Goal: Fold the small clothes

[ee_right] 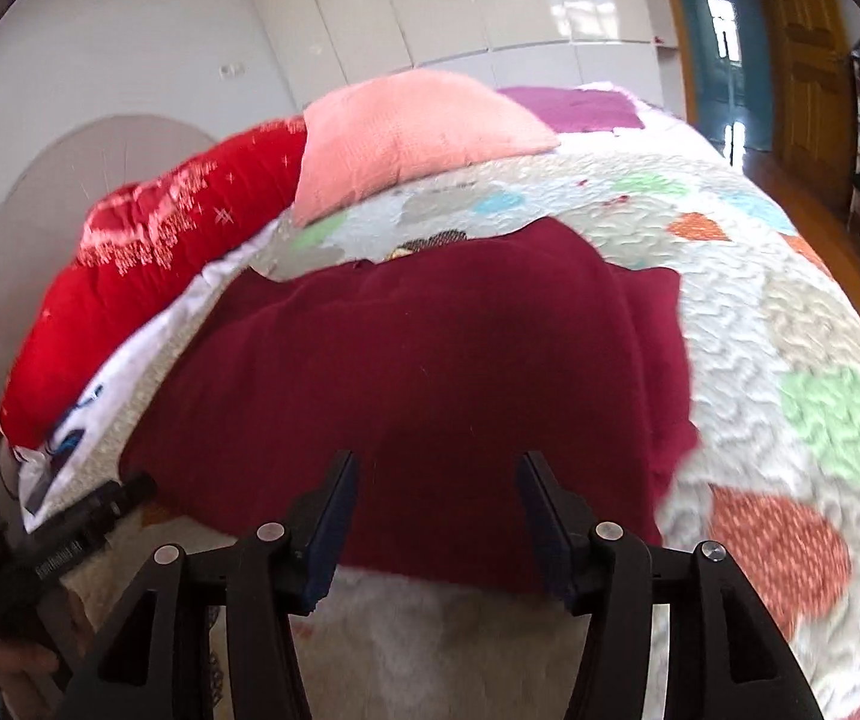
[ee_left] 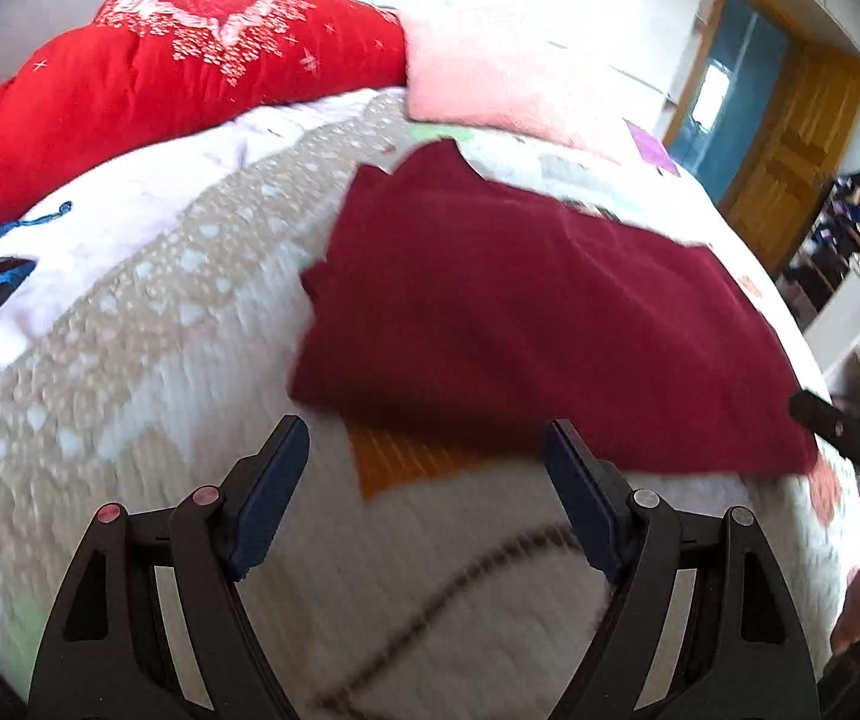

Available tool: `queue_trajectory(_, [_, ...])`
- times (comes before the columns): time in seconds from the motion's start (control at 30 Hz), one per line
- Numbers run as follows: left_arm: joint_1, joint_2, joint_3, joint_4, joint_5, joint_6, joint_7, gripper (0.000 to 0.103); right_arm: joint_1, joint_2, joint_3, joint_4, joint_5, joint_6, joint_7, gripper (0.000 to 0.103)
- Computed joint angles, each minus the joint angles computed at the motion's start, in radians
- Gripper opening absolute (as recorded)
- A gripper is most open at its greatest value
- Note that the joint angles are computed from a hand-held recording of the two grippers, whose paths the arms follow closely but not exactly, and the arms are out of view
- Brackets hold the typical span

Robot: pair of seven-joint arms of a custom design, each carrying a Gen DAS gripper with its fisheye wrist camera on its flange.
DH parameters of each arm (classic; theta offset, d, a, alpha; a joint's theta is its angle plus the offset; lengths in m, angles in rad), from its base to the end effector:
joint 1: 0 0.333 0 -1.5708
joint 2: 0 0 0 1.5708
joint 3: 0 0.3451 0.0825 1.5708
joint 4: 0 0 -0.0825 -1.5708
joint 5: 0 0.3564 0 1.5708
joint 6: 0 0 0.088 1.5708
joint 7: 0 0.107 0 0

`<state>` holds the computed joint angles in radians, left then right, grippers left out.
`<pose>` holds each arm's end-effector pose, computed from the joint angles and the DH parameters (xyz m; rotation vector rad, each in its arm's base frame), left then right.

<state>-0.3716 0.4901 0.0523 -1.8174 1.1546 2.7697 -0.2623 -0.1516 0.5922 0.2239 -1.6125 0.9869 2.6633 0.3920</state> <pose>0.6163 -0.2499 0.3442 -2.1681 1.2979 -0.7377 0.7159 -0.0033 0.3663 -1.9203 1.3011 -0.2577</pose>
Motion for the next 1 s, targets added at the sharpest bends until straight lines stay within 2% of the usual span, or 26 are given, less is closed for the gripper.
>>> queue_trajectory(0.1, [-0.033,-0.023,-0.007,-0.008,0.012,-0.048,-0.01,0.081,-0.01,-0.037,0.008,-0.05,0.02,0.015,-0.051,0.056])
queue_trajectory(0.2, [-0.052,-0.038,-0.029,0.006,0.033,-0.104,0.007,0.081,-0.034,-0.077,0.028,-0.098,0.107,0.017,-0.145,0.058])
queue_trajectory(0.33, [-0.058,-0.043,-0.054,0.039,0.059,-0.162,0.032,0.081,-0.02,-0.121,0.0,-0.142,0.18,0.008,-0.208,0.061])
queue_trajectory(0.53, [-0.069,-0.045,-0.071,0.076,0.068,-0.244,0.061,0.081,0.023,-0.171,-0.044,-0.183,0.264,0.051,-0.298,0.065])
queue_trajectory(0.67, [-0.057,-0.043,-0.081,0.075,0.057,-0.269,0.063,0.081,0.04,-0.187,-0.059,-0.197,0.333,0.066,-0.371,0.073])
queue_trajectory(0.8, [-0.048,-0.044,-0.082,0.068,0.052,-0.271,0.058,0.081,0.062,-0.175,-0.086,-0.185,0.318,0.047,-0.352,0.074])
queue_trajectory(1.0, [-0.046,-0.046,-0.084,0.062,0.061,-0.291,0.045,0.081,0.067,-0.169,-0.086,-0.18,0.31,0.046,-0.35,0.074])
